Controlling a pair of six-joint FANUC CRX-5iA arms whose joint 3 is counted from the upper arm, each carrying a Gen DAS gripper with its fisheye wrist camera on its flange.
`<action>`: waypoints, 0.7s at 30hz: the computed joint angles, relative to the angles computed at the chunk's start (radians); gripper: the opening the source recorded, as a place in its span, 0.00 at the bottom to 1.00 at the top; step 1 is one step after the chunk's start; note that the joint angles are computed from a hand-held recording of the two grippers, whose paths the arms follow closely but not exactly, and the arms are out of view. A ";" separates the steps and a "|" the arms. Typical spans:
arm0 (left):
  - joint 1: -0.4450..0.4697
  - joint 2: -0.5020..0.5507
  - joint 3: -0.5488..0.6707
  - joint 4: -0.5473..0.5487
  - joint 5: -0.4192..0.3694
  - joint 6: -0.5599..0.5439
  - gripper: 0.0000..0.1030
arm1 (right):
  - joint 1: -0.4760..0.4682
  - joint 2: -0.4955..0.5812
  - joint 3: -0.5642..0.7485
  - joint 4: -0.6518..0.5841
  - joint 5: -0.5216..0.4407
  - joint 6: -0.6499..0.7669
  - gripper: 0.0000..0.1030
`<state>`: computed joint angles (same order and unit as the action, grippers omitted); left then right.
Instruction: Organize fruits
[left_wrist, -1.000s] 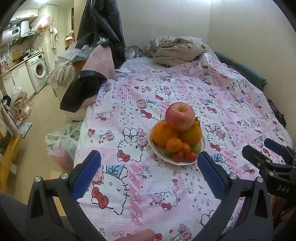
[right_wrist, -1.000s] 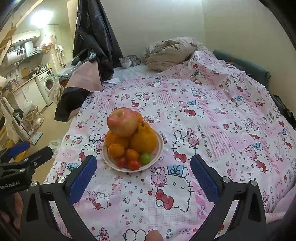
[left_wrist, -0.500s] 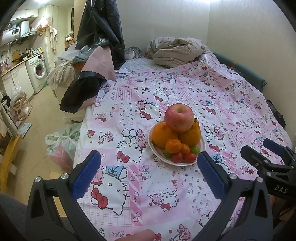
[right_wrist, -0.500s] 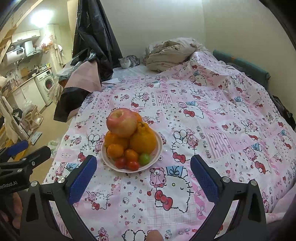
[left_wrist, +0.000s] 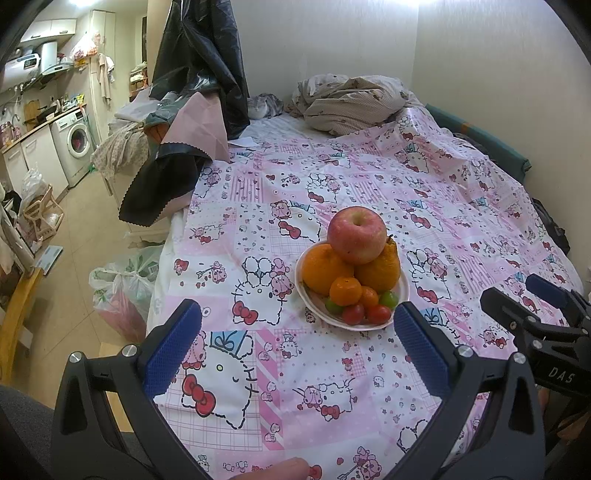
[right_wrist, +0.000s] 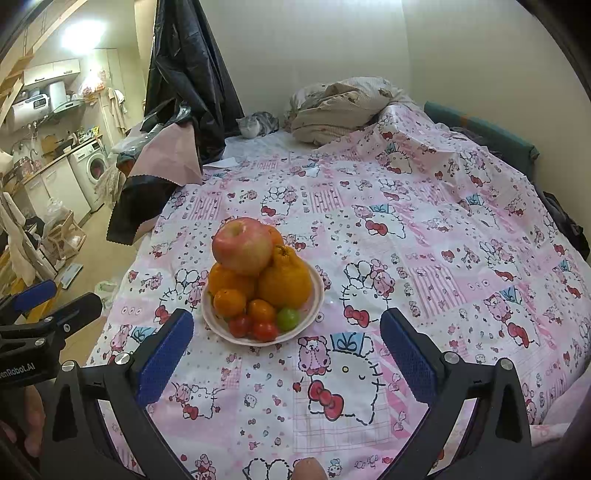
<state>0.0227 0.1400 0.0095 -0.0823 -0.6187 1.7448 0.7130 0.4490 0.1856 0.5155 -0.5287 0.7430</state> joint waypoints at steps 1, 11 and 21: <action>0.000 0.000 0.000 0.002 0.000 -0.001 1.00 | 0.001 0.000 0.001 0.001 -0.002 0.000 1.00; -0.008 0.004 0.011 -0.001 -0.008 -0.002 1.00 | -0.002 -0.011 -0.004 0.004 -0.005 -0.020 1.00; -0.001 0.001 0.004 0.007 -0.004 -0.008 1.00 | -0.001 -0.009 0.001 -0.002 -0.008 -0.011 1.00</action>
<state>0.0220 0.1405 0.0139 -0.0750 -0.6230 1.7366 0.7121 0.4399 0.1866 0.5133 -0.5366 0.7321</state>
